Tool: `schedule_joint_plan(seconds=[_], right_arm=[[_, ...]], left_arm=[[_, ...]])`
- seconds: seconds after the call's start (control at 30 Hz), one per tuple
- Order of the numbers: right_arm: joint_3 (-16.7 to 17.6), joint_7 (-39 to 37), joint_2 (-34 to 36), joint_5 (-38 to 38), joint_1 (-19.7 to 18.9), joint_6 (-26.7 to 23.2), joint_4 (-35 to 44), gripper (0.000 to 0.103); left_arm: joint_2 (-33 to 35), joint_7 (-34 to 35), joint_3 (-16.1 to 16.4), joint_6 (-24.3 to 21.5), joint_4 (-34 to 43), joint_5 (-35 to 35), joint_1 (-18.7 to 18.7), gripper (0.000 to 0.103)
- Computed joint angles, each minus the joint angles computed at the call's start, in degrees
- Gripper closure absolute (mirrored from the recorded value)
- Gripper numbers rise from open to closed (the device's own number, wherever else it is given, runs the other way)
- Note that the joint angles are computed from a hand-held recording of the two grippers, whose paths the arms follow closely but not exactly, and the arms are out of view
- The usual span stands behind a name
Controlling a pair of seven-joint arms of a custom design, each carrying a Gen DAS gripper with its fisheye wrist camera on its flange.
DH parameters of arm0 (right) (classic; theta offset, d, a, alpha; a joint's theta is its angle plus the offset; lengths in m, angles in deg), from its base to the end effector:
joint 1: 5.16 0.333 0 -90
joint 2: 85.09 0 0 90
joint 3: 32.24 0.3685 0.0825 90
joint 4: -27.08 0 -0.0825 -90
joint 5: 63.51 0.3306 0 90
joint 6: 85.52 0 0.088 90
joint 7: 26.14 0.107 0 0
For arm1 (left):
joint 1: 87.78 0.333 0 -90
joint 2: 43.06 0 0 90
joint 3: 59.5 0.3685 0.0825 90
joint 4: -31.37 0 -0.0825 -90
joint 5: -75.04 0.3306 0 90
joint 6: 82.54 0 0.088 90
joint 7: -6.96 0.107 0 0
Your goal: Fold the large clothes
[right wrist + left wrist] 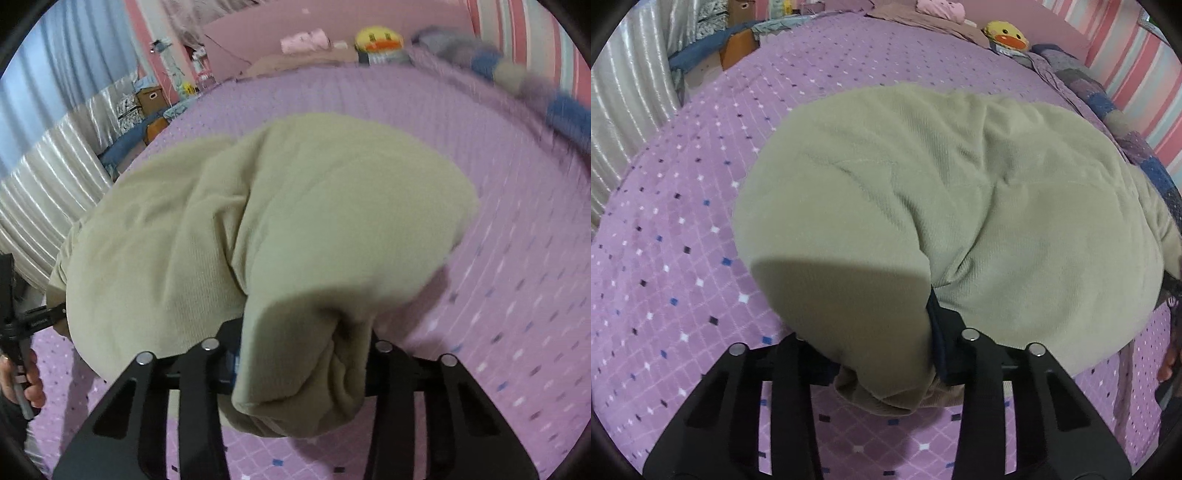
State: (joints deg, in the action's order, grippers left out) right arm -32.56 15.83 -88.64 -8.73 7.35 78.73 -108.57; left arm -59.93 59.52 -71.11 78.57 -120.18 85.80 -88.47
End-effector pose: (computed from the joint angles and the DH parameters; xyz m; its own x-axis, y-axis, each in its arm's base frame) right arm 0.4747 0.0560 0.4842 0.2637 -0.9356 -0.2348 -0.7935 -0.0719 -0.6044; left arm 0.3799 -0.0973 0.4755 0.2415 -0.9649 0.1034 -0.8557 -0.2620 -0.4462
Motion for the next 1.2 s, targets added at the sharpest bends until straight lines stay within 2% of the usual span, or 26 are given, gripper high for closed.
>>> schedule_joint_plan(seconds=[0.1, 0.17, 0.27, 0.37, 0.5, 0.67, 0.8, 0.87, 0.97, 1.03, 1.2], right_arm=[[1.7, 4.9, -3.3, -8.8, 0.6, 4.0, 0.4, 0.066], [1.9, 5.3, -7.0, -13.7, 1.6, 7.1, -1.9, 0.066], [0.8, 5.3, -13.3, -16.9, 3.3, 9.1, -5.2, 0.066], [-0.4, 6.8, -19.4, -21.0, 3.0, 8.9, -8.0, 0.066], [-4.4, 7.8, -29.2, -24.0, 2.8, 6.0, -13.0, 0.067], [-13.0, 6.6, -37.2, -27.5, 3.4, 1.6, -20.3, 0.066], [-17.5, 5.8, -36.2, -29.7, 2.8, 0.7, -26.2, 0.065], [-19.5, 5.2, -35.0, -30.1, 2.0, -0.3, -28.2, 0.064], [-24.1, 3.3, -34.1, -27.3, 3.4, -2.0, -28.8, 0.06], [-24.7, 1.8, -33.7, -26.2, 3.3, -2.3, -28.9, 0.058], [-23.5, -0.2, -31.8, -24.2, 2.1, -2.8, -28.3, 0.051]], left_arm=[[-2.5, -6.4, -4.0, -3.0, 1.5, 4.6, 3.1, 0.071], [-4.9, -8.7, -5.1, -5.3, 1.7, 6.2, 2.7, 0.072], [-9.3, -11.3, -6.9, -8.6, 1.8, 7.6, 1.1, 0.073], [-15.5, -12.1, -7.4, -11.6, 0.7, 6.3, -2.6, 0.073], [-22.2, -13.4, -9.7, -14.8, -0.4, 4.4, -7.1, 0.073], [-29.8, -17.1, -12.5, -17.9, -3.9, 0.1, -13.1, 0.072], [-31.6, -19.6, -14.8, -20.1, -7.6, -3.5, -18.2, 0.072], [-31.7, -20.7, -14.7, -20.0, -9.6, -4.7, -19.8, 0.072], [-32.5, -21.1, -14.2, -18.5, -12.0, -4.8, -21.1, 0.07], [-32.2, -21.3, -14.9, -18.6, -12.3, -3.9, -20.9, 0.068], [-33.6, -22.8, -14.8, -18.4, -13.7, -3.2, -21.4, 0.061]])
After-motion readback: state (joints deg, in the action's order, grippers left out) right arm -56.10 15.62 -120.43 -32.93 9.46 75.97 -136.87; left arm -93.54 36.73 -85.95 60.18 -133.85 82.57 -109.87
